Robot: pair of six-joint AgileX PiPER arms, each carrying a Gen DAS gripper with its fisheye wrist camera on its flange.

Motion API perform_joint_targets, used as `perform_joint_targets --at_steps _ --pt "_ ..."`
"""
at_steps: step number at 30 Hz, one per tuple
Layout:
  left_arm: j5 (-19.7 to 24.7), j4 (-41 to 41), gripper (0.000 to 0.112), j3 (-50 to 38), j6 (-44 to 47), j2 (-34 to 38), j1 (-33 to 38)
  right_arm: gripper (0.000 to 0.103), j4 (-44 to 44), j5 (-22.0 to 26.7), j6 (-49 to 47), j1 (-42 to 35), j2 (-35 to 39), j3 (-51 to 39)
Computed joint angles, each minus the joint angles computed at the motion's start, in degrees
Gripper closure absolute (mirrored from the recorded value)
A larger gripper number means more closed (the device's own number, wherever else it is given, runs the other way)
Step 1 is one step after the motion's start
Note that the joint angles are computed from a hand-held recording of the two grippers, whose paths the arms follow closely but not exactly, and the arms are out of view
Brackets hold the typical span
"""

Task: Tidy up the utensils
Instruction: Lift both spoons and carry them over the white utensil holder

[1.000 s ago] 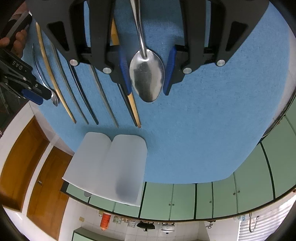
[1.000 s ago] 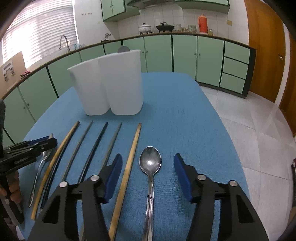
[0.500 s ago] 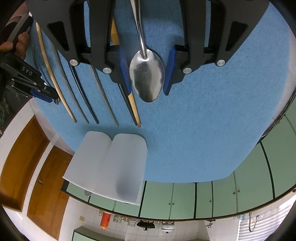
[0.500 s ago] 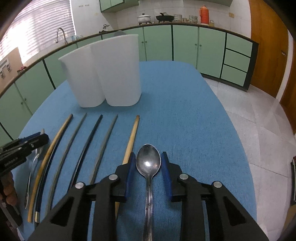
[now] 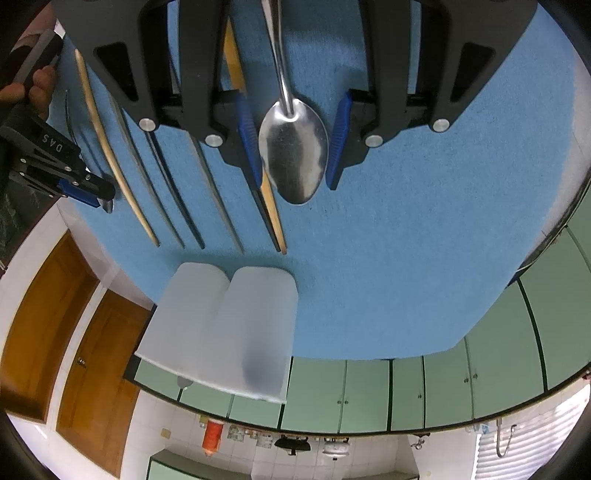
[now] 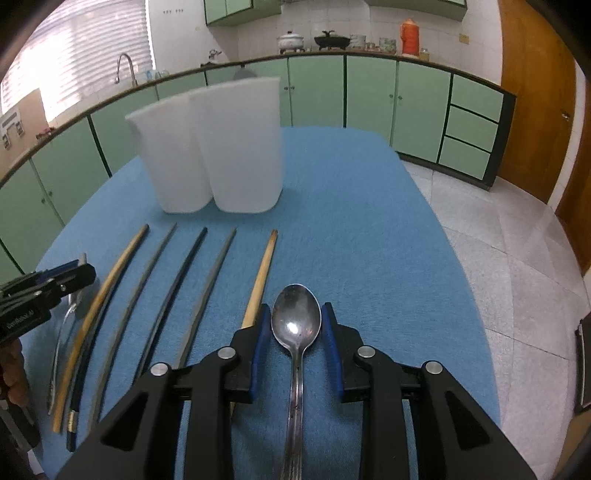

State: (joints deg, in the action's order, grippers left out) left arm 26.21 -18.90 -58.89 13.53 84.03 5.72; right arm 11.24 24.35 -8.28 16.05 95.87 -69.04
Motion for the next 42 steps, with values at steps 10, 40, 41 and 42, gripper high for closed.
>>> perform_joint_targets --at_steps 10,40,41,42 --pt "-2.77 -9.27 0.078 3.14 8.23 -8.69 1.77 0.076 15.83 -3.52 -15.34 -2.63 -11.04 5.33" --pt "-7.24 -27.53 0.079 0.04 24.05 -13.17 2.52 0.101 26.71 -2.23 -26.26 -3.26 -13.22 -0.60" --pt "-7.33 -27.68 0.079 -0.85 24.23 -13.04 2.34 0.102 26.40 -2.29 -26.04 -3.06 -13.27 -1.28" --pt "-7.61 -27.34 0.079 -1.84 23.95 -12.82 2.04 0.102 25.42 -2.47 -25.05 -2.63 -13.16 -1.98"
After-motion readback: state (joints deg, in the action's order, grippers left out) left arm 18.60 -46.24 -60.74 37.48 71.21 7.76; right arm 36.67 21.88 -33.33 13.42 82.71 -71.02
